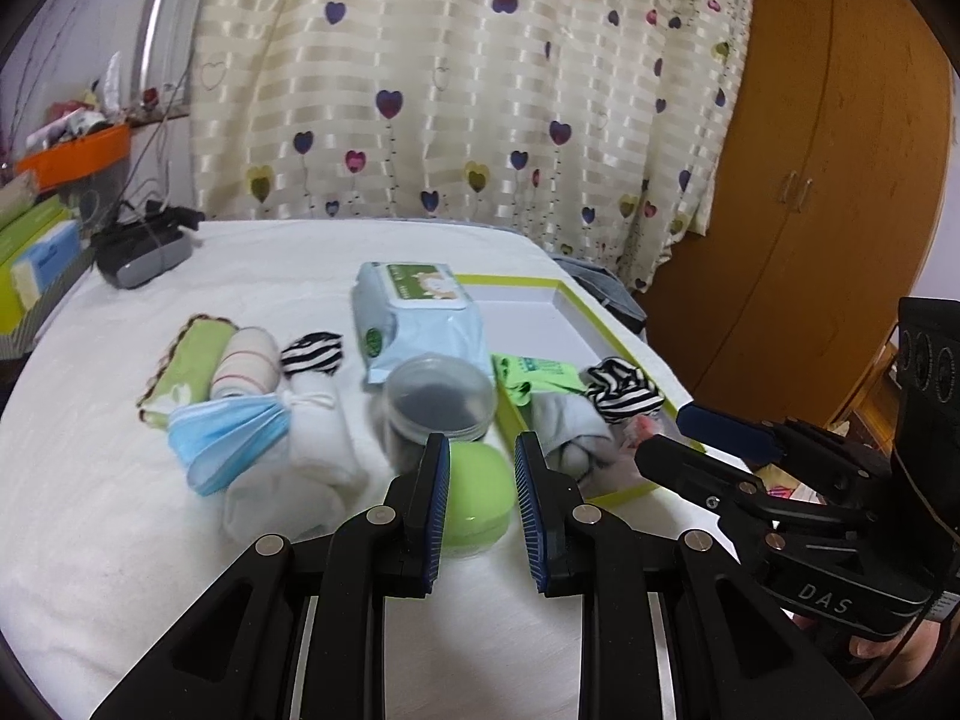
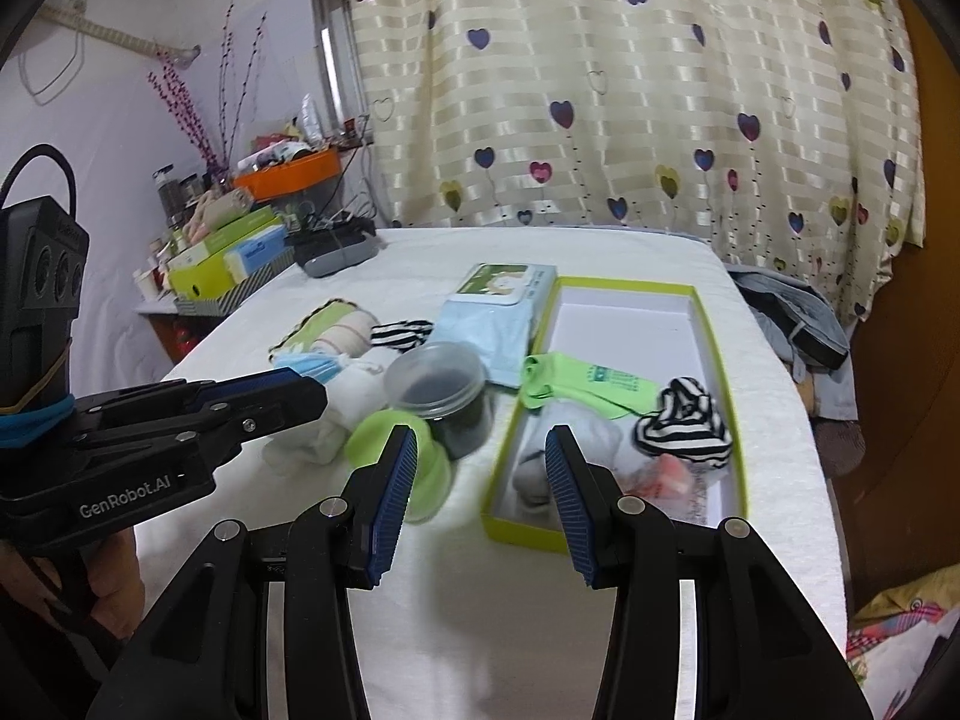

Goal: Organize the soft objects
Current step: 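Withdraw both tools from the box, then grasp the white knit sock with the left tool while the right tool moves toward the blue mask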

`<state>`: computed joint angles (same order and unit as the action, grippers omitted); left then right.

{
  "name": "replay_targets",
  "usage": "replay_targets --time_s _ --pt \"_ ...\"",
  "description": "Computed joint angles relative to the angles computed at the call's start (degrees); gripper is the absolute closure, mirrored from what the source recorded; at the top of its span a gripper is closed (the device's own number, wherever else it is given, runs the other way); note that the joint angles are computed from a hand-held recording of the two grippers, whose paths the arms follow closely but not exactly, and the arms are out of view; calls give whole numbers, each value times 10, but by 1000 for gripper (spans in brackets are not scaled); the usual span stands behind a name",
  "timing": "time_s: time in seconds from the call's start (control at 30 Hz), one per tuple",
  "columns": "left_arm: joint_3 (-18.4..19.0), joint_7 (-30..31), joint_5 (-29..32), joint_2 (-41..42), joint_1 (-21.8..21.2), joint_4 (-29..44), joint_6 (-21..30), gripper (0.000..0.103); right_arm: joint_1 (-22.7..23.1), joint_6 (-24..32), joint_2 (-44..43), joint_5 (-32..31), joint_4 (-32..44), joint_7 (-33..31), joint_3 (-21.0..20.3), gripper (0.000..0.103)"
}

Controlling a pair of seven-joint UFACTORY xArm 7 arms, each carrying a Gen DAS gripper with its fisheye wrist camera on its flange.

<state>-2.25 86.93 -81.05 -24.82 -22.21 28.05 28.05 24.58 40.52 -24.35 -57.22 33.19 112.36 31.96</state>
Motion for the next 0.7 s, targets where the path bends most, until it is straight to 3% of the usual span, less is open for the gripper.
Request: replay_targets --time_s 0.47,0.6,0.7 --pt "4 9 -10 29 22 11 -10 81 14 -3 49 -40 33 3 -17 57" --pt "6 16 -18 39 28 17 -7 68 20 -9 54 -49 34 5 -26 57" --pt "6 18 -21 49 35 23 -6 68 23 -10 59 -53 37 5 -31 57"
